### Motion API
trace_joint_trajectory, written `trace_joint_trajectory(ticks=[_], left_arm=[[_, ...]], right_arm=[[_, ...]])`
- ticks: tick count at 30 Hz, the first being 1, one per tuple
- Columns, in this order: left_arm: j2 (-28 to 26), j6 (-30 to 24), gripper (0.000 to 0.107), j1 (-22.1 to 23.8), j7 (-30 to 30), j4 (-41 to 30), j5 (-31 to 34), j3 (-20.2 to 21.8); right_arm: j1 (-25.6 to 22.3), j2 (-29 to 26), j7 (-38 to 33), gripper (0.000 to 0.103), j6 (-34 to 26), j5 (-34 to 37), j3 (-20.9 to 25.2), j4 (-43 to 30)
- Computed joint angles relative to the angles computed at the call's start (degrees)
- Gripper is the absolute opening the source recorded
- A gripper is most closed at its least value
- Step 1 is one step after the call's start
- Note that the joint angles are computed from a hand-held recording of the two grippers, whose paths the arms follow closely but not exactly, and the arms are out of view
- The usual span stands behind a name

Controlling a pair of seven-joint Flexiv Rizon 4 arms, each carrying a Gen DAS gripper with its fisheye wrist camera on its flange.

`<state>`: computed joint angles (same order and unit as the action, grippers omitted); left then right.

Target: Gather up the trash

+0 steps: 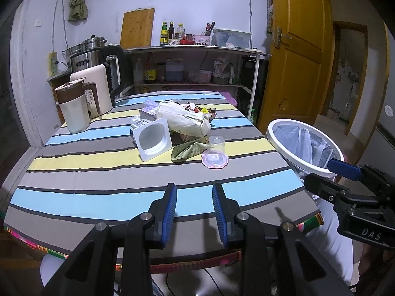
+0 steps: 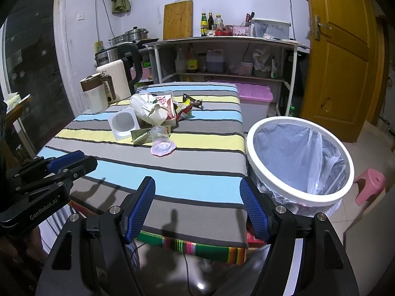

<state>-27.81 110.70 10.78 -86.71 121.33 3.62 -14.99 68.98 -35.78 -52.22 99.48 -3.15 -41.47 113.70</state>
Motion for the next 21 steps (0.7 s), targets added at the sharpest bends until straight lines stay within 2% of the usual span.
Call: trace_joint_trajectory(ticks=[21], left_arm=[[-0.23,-0.11,0.030,0.05,0.20,-0.31,-0.06,0.03]], right_arm=[[-0.47,-0.01,0.41,0.071,-0.33,-0.63,0.42,-0.20]])
